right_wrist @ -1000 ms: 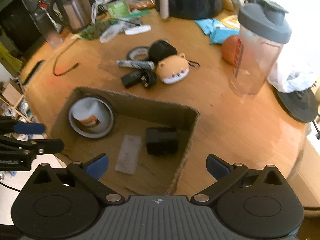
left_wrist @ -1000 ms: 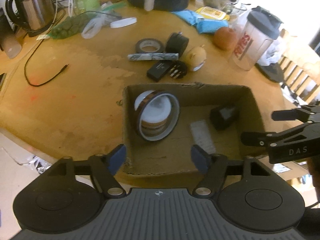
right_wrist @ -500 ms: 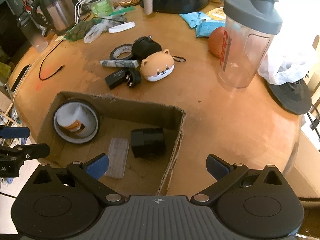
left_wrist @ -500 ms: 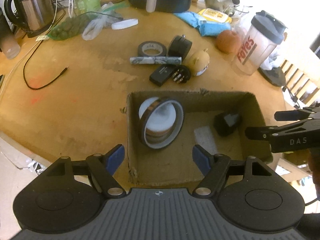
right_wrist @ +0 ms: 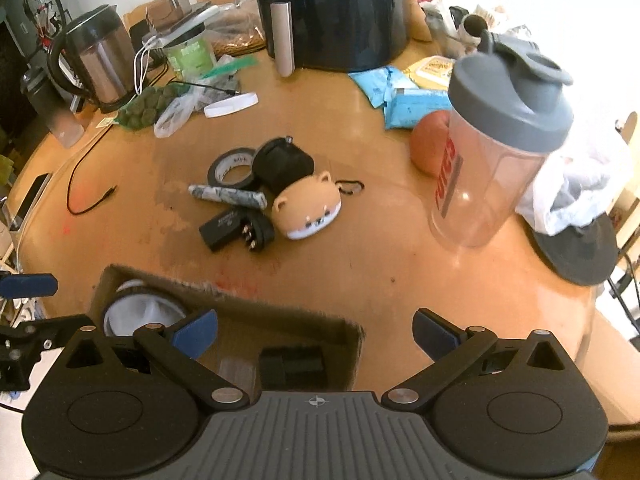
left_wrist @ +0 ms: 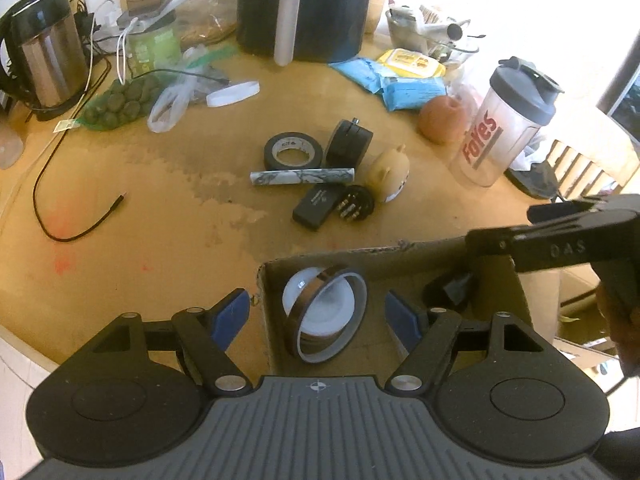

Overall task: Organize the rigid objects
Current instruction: 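Withdraw both open tools from the box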

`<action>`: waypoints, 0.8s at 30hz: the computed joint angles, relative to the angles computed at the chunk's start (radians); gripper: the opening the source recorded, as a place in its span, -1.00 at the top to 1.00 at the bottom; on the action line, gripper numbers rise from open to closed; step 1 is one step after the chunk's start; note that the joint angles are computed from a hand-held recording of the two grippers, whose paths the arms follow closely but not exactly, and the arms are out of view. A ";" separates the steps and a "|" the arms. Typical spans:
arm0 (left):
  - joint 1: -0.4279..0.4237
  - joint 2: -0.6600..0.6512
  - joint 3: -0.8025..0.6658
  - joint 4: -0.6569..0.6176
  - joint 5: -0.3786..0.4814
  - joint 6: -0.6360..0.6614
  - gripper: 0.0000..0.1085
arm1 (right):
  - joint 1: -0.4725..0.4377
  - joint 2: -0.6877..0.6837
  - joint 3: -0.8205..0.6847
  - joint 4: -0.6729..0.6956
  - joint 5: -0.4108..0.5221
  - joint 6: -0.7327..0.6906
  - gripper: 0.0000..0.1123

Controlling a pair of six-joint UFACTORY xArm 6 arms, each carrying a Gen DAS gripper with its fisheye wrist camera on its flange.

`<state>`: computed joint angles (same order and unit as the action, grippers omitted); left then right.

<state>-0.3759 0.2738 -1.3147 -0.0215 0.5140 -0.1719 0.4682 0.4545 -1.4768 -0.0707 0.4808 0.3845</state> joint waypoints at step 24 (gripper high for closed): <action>0.021 0.009 0.005 -0.106 0.013 0.046 -0.37 | -0.028 0.314 -0.427 0.062 0.068 -0.236 -0.74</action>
<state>-0.3551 0.2831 -1.3101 -0.1275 0.5270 -0.1256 0.4402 0.7689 -1.9039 -0.0083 0.5492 0.1488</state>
